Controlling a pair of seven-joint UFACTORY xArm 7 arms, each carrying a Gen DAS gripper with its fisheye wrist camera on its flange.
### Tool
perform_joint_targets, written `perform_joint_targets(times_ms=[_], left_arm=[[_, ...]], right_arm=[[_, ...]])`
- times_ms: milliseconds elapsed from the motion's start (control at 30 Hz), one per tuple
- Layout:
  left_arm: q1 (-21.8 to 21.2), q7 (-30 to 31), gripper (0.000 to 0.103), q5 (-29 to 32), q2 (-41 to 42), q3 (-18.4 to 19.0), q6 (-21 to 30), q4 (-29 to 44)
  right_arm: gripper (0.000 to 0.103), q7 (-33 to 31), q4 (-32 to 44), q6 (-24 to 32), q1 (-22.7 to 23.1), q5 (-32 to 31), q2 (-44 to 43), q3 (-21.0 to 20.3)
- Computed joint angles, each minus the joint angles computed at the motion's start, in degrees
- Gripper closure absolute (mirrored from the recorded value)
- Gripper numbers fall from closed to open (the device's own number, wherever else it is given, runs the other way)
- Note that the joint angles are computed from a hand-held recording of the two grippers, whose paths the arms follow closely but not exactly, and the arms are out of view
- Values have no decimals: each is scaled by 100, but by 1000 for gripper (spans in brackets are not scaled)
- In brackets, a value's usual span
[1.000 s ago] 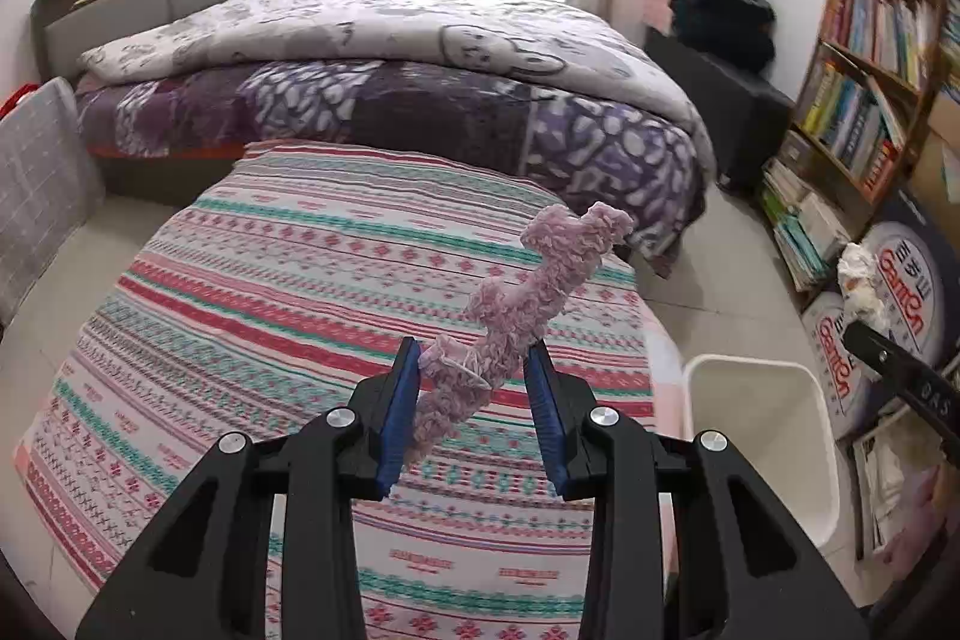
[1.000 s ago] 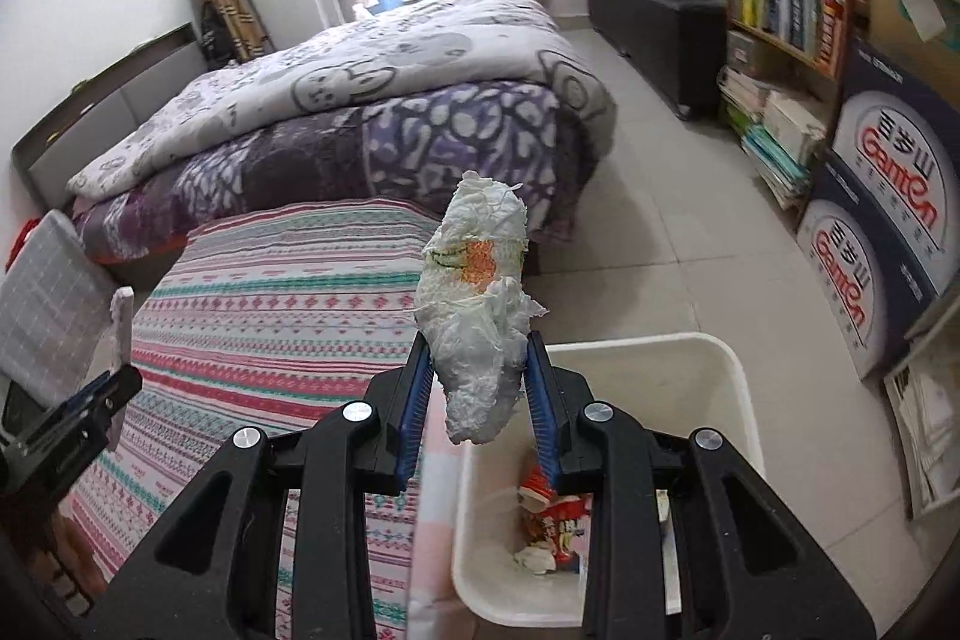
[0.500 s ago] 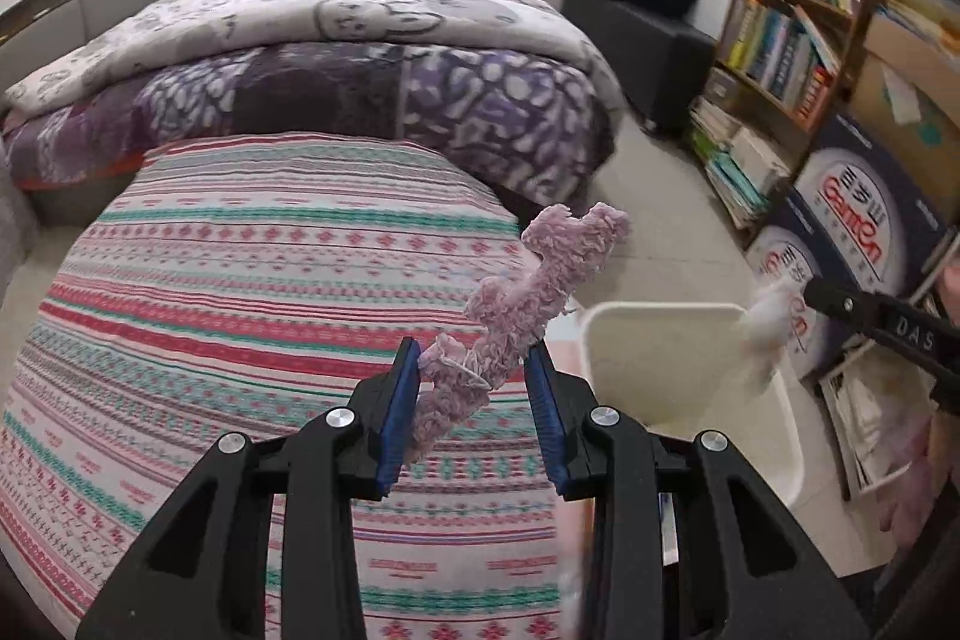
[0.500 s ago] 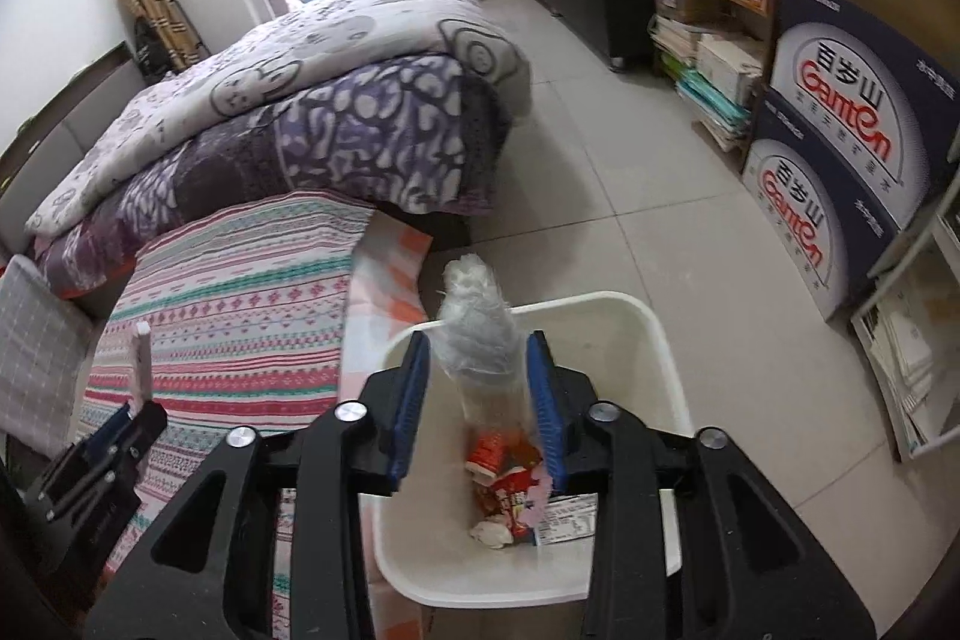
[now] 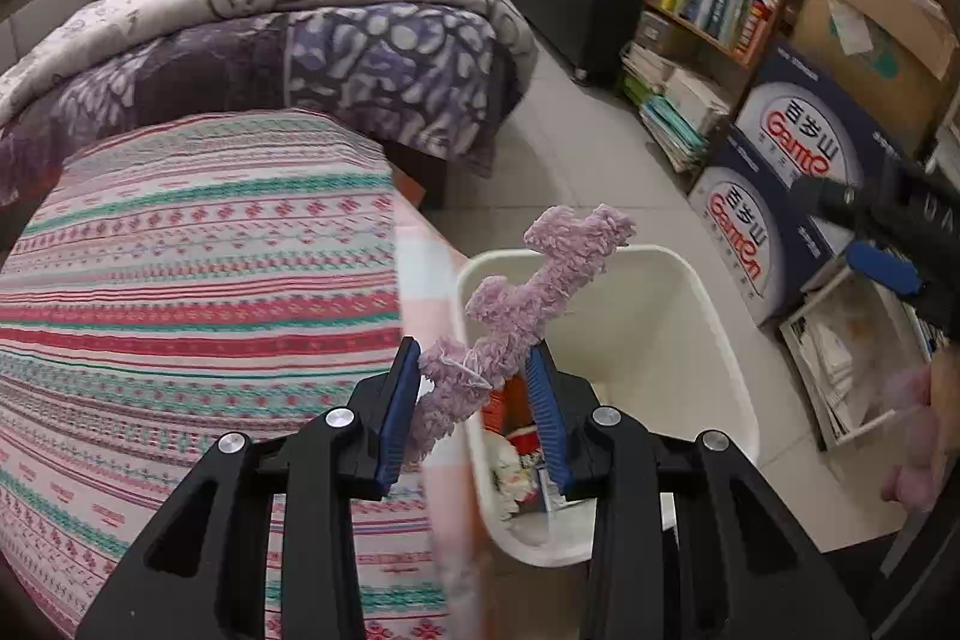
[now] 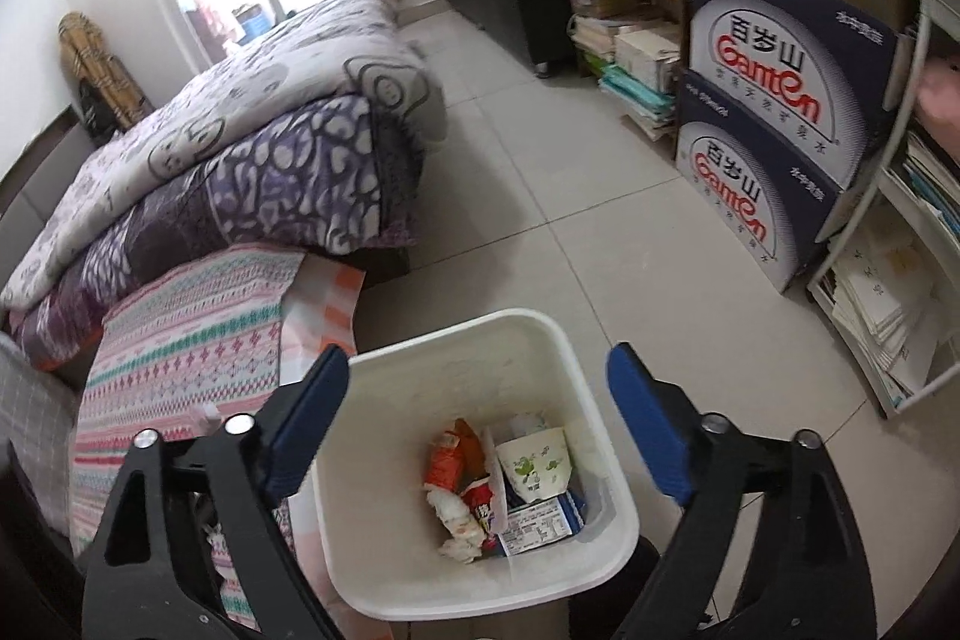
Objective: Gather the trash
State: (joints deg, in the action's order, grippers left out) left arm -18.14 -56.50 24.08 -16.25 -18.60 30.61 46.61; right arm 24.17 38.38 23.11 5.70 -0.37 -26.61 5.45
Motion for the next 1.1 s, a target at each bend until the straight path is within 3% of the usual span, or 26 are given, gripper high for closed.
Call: perform_joint_targets(times_ms=[333,400,633,967,1100], left_arm=[[-290,272,65,-168,443,66,-187,261],[-352,362,57,-292,494,111,-238,279],[-407,519,47,-500,433,178,-270,236],[-199,338,47,-415,-84,76,16,-51],[58,-14,46,-47,-438,-123,353,-202]], right_arm=[[13,-38,-65,-34,-38,139,-81,-128],[13,-27,-78,-48,-57,148,-95,-130],[13,-31,-97,-72,-26,222,-120,-131],[12,369,-206,-298,-267,-387,-260,366],[12,510,-247,-375,-275,-655,-320,564]])
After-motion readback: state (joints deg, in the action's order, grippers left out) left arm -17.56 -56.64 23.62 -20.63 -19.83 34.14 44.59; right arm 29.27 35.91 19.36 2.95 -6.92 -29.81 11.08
